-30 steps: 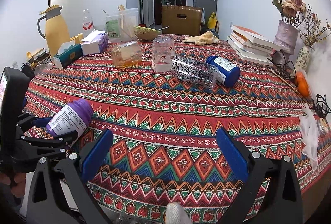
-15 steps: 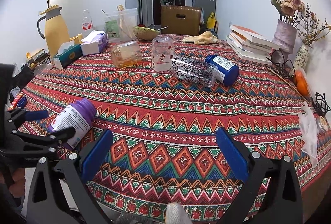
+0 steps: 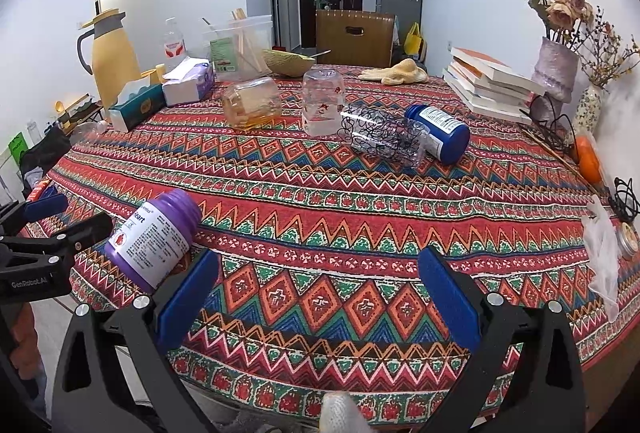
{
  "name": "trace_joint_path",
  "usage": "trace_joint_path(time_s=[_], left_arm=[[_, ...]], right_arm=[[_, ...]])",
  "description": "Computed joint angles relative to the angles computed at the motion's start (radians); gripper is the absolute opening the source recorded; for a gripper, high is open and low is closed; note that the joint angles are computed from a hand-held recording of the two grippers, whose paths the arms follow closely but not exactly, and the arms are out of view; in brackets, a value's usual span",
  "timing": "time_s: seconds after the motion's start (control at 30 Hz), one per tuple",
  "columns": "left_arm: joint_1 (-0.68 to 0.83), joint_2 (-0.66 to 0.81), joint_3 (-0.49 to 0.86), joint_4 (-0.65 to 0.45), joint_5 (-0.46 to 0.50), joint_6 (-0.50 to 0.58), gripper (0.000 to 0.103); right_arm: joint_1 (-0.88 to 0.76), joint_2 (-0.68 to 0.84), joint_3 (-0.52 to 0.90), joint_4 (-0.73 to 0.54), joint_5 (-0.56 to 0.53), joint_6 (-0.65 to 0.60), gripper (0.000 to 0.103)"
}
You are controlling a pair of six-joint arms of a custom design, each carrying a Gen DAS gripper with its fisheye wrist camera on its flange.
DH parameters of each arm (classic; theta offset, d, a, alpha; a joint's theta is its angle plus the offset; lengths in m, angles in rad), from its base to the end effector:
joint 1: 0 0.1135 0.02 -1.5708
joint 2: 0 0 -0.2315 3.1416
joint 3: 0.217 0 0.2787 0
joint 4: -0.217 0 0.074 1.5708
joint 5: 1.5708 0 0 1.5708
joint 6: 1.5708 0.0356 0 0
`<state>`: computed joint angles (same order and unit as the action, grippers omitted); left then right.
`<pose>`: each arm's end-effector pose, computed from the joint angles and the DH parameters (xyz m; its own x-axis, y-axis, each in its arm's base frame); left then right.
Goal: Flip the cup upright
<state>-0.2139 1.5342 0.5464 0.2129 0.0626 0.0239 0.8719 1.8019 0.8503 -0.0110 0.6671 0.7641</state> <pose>0.2826 -0.0637 0.0740 -0.6774 0.1716 -0.7153 0.2718 0.9620 -0.0267 0.2344 0.2447 0.0684 -0.6400 0.0834 -0.7639 0.0953 0.9950 0.0287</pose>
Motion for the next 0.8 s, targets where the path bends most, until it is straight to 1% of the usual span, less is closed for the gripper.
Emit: trace_joint_path(time_s=[0.23,0.43,0.63,0.8], left_arm=[[0.035,-0.016,-0.042,0.042,-0.007,0.004,0.096],[0.087,-0.016,-0.046,0.046,0.02,0.011,0.096],[0.143,-0.026,-0.05,0.059,0.036,0.03,0.096],[0.194,-0.011,-0.039,0.074,0.059,0.057,0.096]], right_arm=[[0.011,0.011,0.016,-0.005,-0.001,0.0,0.096],[0.024,0.037,0.065,-0.028,-0.001,-0.01,0.096],[0.035,0.097,0.161,-0.064,-0.013,-0.033,0.096],[0.039,0.172,0.276,-0.114,-0.038,-0.043,0.096]])
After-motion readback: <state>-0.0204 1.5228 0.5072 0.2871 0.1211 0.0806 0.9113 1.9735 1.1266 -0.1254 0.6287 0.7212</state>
